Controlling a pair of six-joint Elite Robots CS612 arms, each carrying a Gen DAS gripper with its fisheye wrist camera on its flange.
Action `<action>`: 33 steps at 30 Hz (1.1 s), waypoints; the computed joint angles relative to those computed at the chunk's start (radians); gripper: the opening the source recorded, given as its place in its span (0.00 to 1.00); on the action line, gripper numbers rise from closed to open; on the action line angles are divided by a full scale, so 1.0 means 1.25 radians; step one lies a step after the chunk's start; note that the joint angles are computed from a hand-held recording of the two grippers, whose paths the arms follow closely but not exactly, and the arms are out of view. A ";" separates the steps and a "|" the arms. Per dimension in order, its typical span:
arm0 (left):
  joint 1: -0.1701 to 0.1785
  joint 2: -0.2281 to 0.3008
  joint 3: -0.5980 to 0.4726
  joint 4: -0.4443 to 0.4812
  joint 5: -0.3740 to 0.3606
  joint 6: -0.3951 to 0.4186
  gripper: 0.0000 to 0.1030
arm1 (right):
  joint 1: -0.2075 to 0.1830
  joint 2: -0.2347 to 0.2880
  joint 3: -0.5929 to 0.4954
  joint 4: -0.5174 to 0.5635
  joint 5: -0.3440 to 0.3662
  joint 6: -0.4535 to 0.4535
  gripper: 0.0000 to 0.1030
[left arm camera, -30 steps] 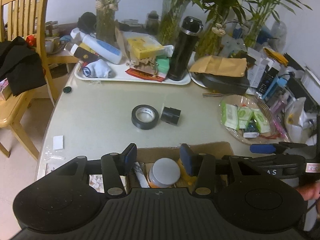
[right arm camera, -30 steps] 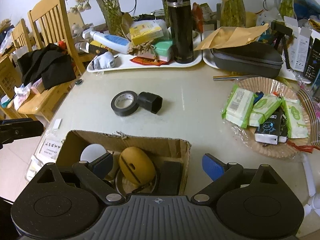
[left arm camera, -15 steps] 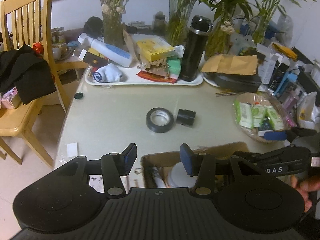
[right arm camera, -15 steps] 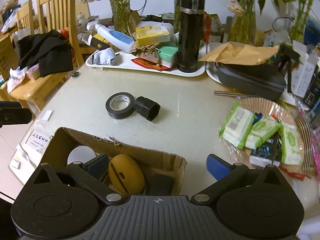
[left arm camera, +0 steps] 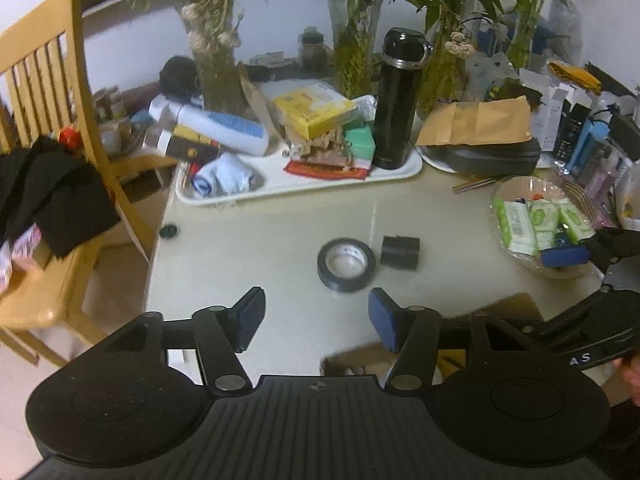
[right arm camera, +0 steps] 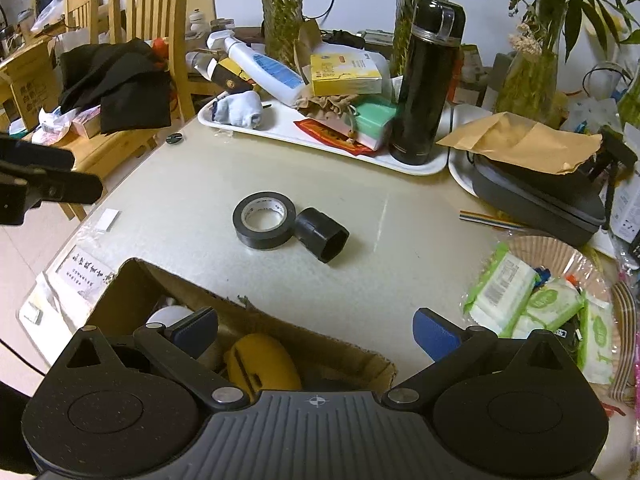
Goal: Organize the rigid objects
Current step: 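Move both open tools from the box back toward the tape roll and socket, then close the right tool on the black hexagonal socket and lift it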
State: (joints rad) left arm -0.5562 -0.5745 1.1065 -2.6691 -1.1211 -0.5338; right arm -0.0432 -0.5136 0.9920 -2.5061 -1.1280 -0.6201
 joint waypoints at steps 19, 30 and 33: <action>0.025 0.078 -0.104 0.039 -0.030 0.032 0.71 | 0.012 0.096 -0.173 0.088 0.005 -0.086 1.00; 0.026 0.084 -0.119 0.044 -0.028 0.068 0.71 | 0.032 0.162 -0.284 0.135 -0.029 -0.201 0.92; 0.029 0.079 -0.113 0.049 -0.023 0.054 0.71 | 0.037 0.182 -0.316 0.151 -0.041 -0.251 0.89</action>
State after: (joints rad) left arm -0.5201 -0.4752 0.9657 -2.6082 -1.1493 -0.4658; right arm 0.0032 -0.2861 0.5966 -2.3178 -1.1793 -0.9340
